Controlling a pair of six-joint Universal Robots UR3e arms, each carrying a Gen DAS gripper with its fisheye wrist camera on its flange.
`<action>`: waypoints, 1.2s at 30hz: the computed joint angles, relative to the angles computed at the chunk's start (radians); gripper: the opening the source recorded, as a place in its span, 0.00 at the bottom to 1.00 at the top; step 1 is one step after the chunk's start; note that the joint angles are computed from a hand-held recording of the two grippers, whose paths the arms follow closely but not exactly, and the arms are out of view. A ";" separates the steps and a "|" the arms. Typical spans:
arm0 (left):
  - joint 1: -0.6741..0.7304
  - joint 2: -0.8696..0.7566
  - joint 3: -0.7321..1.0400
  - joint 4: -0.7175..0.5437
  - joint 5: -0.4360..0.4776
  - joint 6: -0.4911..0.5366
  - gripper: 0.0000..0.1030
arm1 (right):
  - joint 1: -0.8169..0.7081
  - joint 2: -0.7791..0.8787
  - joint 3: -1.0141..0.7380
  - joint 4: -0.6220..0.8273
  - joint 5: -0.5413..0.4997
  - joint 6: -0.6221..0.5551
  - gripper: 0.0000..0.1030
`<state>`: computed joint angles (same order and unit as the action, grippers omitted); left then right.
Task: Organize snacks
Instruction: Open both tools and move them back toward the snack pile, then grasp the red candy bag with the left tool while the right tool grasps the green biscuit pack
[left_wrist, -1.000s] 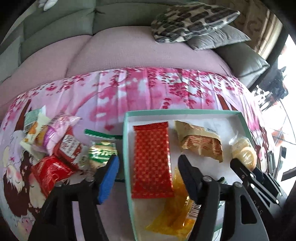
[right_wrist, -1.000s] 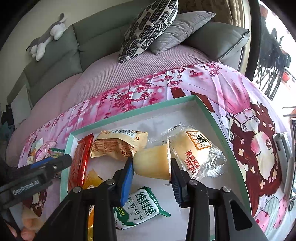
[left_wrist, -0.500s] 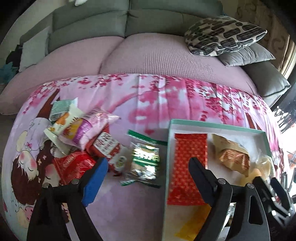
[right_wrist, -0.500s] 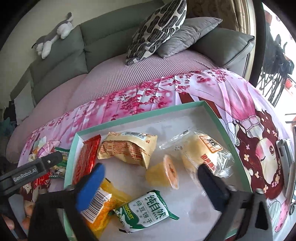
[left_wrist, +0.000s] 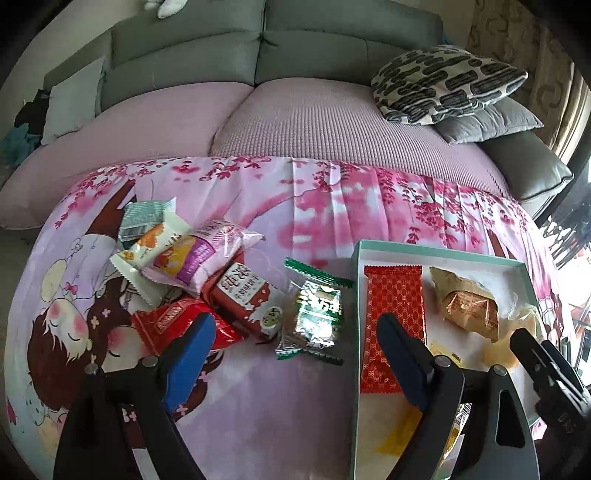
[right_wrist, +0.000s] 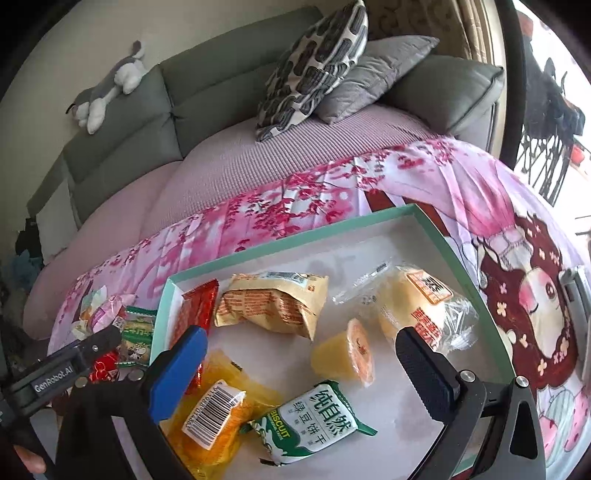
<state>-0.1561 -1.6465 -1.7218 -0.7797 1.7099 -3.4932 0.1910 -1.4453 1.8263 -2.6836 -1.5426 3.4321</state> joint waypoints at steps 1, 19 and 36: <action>0.008 0.010 -0.003 -0.009 -0.003 0.001 0.86 | 0.012 0.007 -0.010 0.000 -0.008 0.001 1.00; 0.346 0.314 -0.209 -0.117 -0.073 0.111 0.86 | 0.284 0.247 -0.294 0.026 0.025 0.011 1.00; 0.575 0.323 -0.291 -0.170 -0.347 0.173 0.86 | 0.366 0.412 -0.501 0.123 -0.063 0.013 0.84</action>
